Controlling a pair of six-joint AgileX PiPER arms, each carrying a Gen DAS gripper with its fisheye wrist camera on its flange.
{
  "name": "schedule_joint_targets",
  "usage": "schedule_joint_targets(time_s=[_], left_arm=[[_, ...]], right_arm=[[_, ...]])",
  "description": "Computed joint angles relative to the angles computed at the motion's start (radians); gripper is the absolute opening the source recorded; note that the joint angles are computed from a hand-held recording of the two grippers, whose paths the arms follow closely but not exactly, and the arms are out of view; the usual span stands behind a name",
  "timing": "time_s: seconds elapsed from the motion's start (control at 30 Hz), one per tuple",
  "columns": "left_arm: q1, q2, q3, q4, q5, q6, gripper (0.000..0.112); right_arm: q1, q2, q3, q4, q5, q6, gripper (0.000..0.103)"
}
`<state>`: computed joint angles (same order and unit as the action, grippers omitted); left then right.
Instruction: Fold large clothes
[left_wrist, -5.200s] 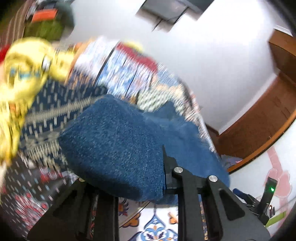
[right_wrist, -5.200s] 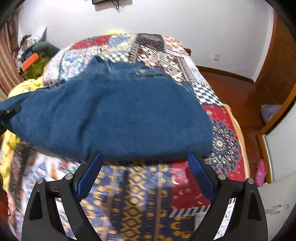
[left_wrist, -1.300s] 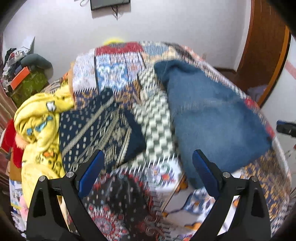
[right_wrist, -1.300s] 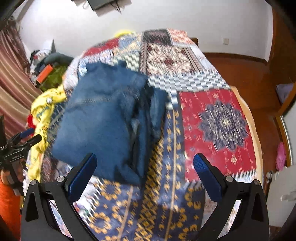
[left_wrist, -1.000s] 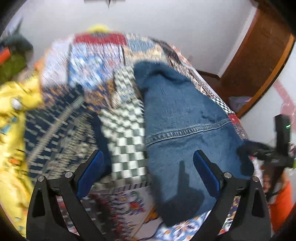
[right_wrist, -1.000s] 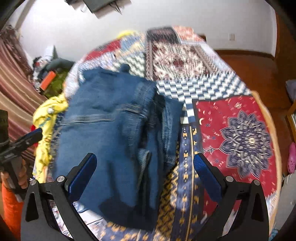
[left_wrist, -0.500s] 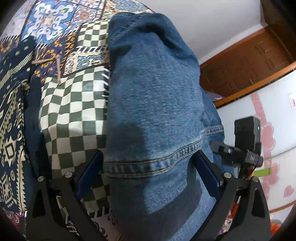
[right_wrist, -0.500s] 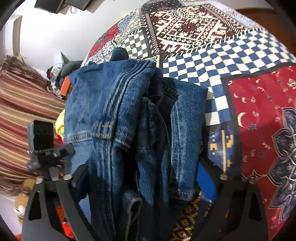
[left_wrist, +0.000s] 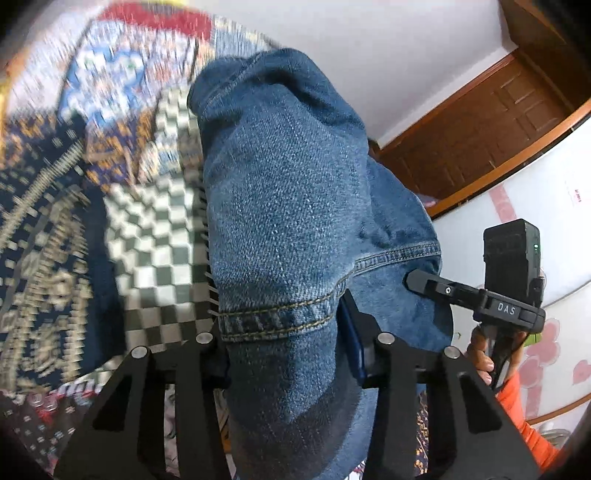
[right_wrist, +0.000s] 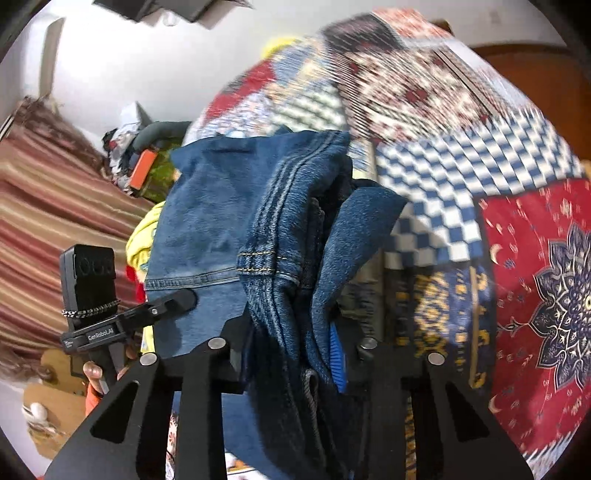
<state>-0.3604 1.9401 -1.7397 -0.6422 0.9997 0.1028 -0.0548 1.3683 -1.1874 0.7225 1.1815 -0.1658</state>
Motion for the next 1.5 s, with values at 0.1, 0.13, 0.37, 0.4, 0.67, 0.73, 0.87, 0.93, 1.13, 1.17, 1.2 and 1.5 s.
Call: schedule_joint_targets(time_s=[0.1,0.13,0.37,0.4,0.67,0.73,0.87,0.93,1.13,1.17,1.2,1.5], left_arm=[[0.053,-0.115,0.058,-0.015,-0.003,0.026,0.044],[0.083,-0.156,0.073,-0.027,0.007,0.044,0.044],[0.295,-0.255,-0.017,-0.055,0.120,0.094,0.044],[0.325,-0.255,-0.032,-0.055,0.134,0.106,0.044],[0.491,-0.186,-0.103,-0.037,0.205,0.175,0.044],[0.517,-0.157,-0.081,-0.034,0.196,0.194,0.044],[0.557,-0.018,-0.066,-0.058,0.177,0.214,0.045],[0.562,0.073,-0.065,-0.049,0.167,0.212,0.048],[0.625,0.171,0.066,-0.161,0.102,0.270,0.065],[0.623,0.141,0.101,-0.149,0.078,0.278,0.066],[0.617,0.119,0.124,-0.128,0.056,0.280,0.068],[0.545,-0.167,0.474,0.081,-0.141,0.272,0.093]], right_arm=[[0.102,-0.003,-0.103,-0.044,-0.020,0.099,0.029],[0.121,-0.001,-0.130,-0.046,-0.022,0.117,0.029],[0.415,0.120,-0.486,-0.206,-0.070,0.347,0.029],[0.453,0.151,-0.534,-0.227,-0.079,0.371,0.029],[0.593,0.381,-0.700,-0.234,-0.195,0.403,0.029],[0.605,0.454,-0.725,-0.214,-0.214,0.402,0.029],[0.610,0.605,-0.784,-0.203,-0.204,0.414,0.029],[0.618,0.689,-0.840,-0.242,-0.177,0.432,0.029],[0.635,0.740,-0.710,-0.295,-0.263,0.400,0.040],[0.639,0.726,-0.692,-0.308,-0.274,0.388,0.043],[0.646,0.714,-0.682,-0.328,-0.272,0.382,0.044],[0.771,0.513,-0.487,-0.623,-0.281,0.535,0.070]])
